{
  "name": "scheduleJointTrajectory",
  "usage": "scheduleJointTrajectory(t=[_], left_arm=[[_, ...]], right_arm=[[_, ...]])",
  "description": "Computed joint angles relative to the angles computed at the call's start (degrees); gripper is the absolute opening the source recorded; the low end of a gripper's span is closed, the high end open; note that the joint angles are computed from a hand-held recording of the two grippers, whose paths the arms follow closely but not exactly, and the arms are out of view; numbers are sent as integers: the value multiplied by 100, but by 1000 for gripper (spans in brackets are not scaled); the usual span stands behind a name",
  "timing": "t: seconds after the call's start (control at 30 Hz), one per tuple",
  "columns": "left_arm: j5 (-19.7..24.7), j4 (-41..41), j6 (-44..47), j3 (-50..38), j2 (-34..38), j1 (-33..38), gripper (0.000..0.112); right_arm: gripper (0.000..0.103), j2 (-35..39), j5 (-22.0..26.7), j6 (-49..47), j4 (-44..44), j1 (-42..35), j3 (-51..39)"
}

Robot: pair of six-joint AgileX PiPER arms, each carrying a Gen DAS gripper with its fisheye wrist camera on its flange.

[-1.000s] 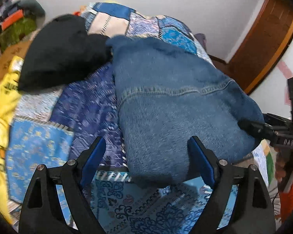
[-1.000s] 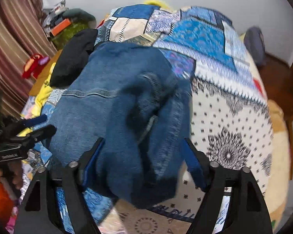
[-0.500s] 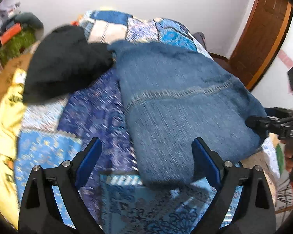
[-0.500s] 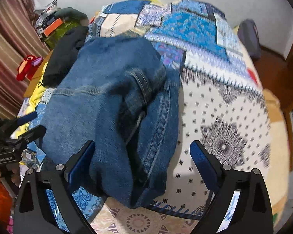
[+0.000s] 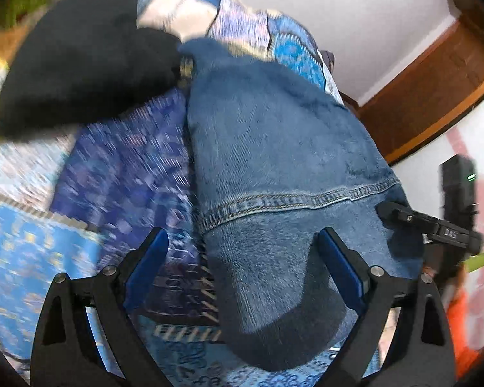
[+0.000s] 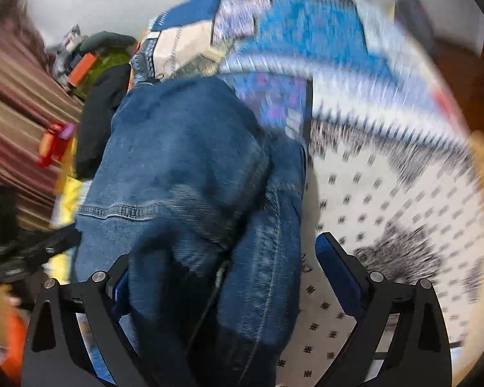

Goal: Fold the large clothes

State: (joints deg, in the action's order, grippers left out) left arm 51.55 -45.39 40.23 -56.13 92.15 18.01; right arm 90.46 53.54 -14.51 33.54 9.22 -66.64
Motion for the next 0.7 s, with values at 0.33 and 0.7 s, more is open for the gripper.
scheduleJointTrajectory(t=[0.33, 0.7], left_arm=[[1184, -689, 59, -1174, 1761, 236, 95], [1117, -642, -396, -1734, 1923, -34, 71]], right_arm=[[99, 915, 799, -1227, 1488, -600, -181], [72, 817, 811, -753, 1089, -238, -395]])
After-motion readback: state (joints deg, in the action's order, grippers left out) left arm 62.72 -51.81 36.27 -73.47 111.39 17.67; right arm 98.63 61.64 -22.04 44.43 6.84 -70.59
